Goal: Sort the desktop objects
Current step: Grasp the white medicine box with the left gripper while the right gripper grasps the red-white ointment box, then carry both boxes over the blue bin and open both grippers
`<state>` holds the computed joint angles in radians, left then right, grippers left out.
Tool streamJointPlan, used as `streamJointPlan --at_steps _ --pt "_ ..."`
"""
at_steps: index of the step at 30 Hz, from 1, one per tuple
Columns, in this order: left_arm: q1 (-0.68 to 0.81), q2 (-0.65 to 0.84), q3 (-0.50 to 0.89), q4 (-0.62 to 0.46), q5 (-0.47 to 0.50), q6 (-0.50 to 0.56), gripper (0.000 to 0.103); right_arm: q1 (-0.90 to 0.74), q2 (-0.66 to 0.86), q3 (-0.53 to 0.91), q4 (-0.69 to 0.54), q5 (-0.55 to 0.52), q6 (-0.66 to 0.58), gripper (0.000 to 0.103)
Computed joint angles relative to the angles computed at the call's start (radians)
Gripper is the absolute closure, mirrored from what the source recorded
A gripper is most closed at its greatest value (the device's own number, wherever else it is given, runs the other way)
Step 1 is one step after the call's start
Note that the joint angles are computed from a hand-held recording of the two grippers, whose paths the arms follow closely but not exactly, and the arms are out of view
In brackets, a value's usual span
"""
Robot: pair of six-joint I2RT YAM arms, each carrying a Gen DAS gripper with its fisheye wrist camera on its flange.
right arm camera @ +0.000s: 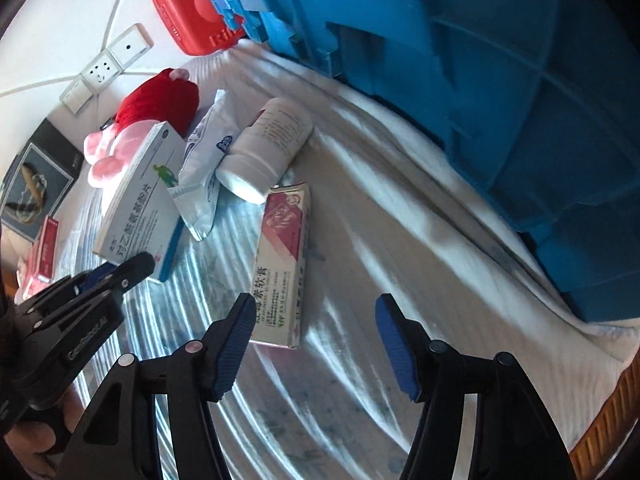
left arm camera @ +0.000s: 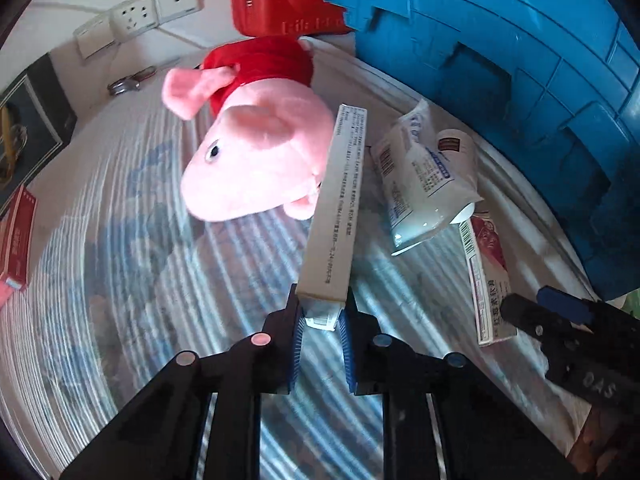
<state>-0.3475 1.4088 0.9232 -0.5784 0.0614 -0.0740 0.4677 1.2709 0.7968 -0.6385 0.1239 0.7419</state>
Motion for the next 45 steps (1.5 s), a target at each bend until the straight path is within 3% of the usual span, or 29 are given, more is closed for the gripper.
streamJointPlan --at_steps 6,7,8,10,21,24,32,35,38,42,45 --pt "0.157 -0.214 -0.137 -0.114 0.036 0.051 0.086 -0.007 0.136 0.059 0.044 -0.017 -0.065 0.042" --pt "0.191 -0.243 -0.157 -0.130 0.041 0.064 0.086 -0.002 0.147 0.060 0.046 -0.003 -0.074 0.047" --pt "0.218 -0.260 -0.168 -0.142 0.047 0.073 0.086 0.007 0.157 0.071 0.041 0.019 -0.091 0.062" --pt "0.275 -0.298 -0.188 -0.158 0.057 0.095 0.086 0.015 0.171 0.086 0.026 0.041 -0.115 0.072" --pt "0.333 -0.543 -0.155 -0.284 0.011 0.037 0.087 0.077 -0.034 0.086 -0.091 0.056 -0.134 0.074" --pt "0.347 -0.621 -0.122 -0.335 0.012 0.037 0.087 0.147 -0.120 0.110 -0.143 0.099 -0.134 0.074" --pt "0.392 -0.779 -0.050 -0.476 0.014 0.025 0.087 0.287 -0.164 0.231 -0.222 0.184 -0.142 0.074" --pt "0.289 -0.818 0.005 -0.515 -0.079 -0.038 0.087 0.333 -0.193 0.270 -0.262 0.208 -0.136 0.074" --pt "0.074 -0.822 0.079 -0.548 -0.253 -0.162 0.087 0.365 -0.235 0.302 -0.294 0.238 -0.143 0.074" --pt "-0.337 -0.749 0.201 -0.613 -0.596 -0.398 0.087 0.383 -0.291 0.378 -0.349 0.260 -0.181 0.074" --pt "-0.577 -0.656 0.308 -0.661 -0.797 -0.543 0.087 0.402 -0.320 0.461 -0.395 0.305 -0.220 0.074"
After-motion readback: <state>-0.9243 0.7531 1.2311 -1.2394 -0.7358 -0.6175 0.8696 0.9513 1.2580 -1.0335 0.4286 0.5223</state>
